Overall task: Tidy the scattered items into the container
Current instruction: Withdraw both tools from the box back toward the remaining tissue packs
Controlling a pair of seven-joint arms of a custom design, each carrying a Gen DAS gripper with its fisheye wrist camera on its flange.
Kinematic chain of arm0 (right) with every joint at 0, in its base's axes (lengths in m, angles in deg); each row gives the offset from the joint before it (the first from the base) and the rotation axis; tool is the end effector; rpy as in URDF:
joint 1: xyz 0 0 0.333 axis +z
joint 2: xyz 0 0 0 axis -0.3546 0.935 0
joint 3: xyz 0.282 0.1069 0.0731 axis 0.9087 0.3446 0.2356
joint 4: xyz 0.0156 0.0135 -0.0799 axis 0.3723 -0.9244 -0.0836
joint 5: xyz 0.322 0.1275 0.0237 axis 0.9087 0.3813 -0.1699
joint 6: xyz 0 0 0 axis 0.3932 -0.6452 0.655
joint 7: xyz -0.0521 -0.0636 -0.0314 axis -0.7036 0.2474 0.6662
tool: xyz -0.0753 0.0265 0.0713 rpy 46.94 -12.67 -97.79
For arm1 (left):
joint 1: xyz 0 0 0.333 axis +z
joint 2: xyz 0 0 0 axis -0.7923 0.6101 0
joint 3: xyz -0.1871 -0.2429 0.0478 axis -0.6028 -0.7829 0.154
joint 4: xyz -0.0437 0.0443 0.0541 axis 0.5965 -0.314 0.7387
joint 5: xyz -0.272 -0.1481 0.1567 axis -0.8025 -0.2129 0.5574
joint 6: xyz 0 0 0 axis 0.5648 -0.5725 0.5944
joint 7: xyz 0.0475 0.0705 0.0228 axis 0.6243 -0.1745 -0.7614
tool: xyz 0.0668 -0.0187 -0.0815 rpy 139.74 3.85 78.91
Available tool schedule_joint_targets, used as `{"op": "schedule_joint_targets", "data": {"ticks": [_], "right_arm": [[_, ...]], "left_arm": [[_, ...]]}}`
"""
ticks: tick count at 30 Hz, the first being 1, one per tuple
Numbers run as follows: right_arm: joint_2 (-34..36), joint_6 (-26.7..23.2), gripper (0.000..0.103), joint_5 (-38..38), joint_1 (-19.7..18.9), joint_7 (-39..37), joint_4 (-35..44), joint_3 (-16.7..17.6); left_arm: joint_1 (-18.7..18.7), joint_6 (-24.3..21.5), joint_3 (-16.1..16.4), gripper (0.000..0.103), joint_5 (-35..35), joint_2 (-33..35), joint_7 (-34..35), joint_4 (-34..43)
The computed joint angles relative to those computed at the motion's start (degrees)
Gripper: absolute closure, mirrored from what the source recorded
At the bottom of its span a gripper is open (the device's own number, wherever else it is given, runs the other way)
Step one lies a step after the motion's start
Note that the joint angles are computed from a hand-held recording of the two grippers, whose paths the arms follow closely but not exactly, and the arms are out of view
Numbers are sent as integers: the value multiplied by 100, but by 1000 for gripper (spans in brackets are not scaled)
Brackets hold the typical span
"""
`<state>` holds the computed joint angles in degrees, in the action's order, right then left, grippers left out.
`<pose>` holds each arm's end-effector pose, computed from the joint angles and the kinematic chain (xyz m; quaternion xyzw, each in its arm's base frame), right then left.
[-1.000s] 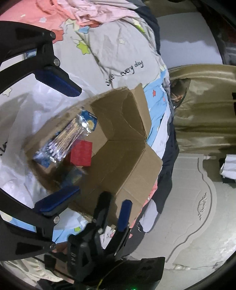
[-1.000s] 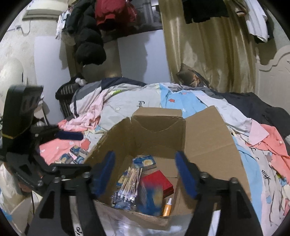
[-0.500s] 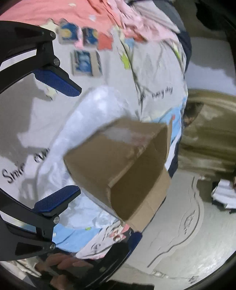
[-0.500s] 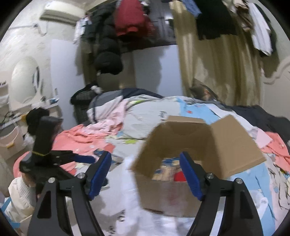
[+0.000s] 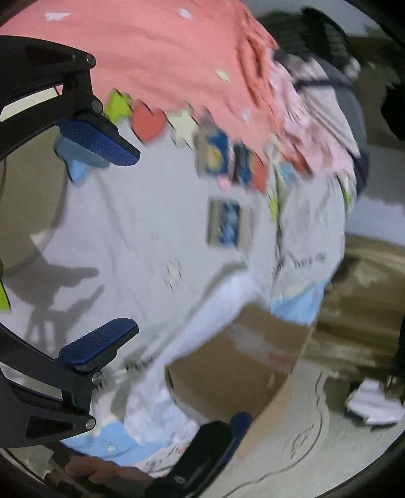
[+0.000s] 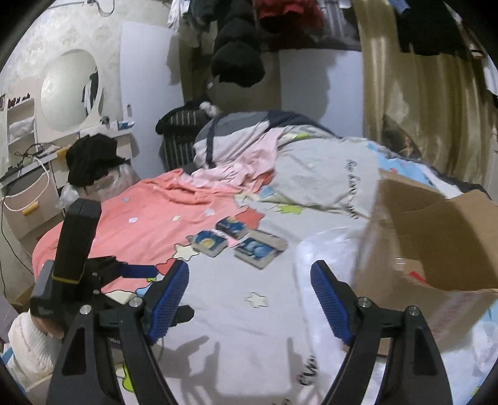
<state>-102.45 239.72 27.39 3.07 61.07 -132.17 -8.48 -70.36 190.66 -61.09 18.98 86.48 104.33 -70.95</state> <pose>0.3476 0.1629 0.5185 -0.7227 0.4703 -0.2636 0.4324 0.5033 -0.2950 0.5302 -0.5533 0.7416 -0.3510 0.1436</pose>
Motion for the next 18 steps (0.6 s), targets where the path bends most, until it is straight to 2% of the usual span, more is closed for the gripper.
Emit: {"op": "schedule_joint_targets", "data": {"ticks": [3,4,6,9,14,16,17,18], "right_arm": [[381,-63,25,24,147,7,271,46],[479,-73,25,48,91,36,349,160],[725,-106,25,71,139,56,521,174],[1103,-195,25,90,517,-5,801,-146],[1692,-238,25,297,590,-40,1240,-248],[1873,-291,25,497,913,-153,1402,-560],[1949,-339,25,555,880,-182,1481,-531],[2009,-383,25,507,646,-127,1552,-313]], "left_arm": [[102,-4,43,2,-180,-56,-17,-161],[123,-109,90,2,-80,-43,-88,-130],[151,-203,148,2,136,-45,-218,-97],[211,-226,183,2,326,-12,-222,-26],[282,-408,164,2,132,411,178,520],[173,-728,319,2,423,627,-63,877],[217,-806,287,2,303,691,58,986],[278,-774,230,2,122,701,230,993]]}}
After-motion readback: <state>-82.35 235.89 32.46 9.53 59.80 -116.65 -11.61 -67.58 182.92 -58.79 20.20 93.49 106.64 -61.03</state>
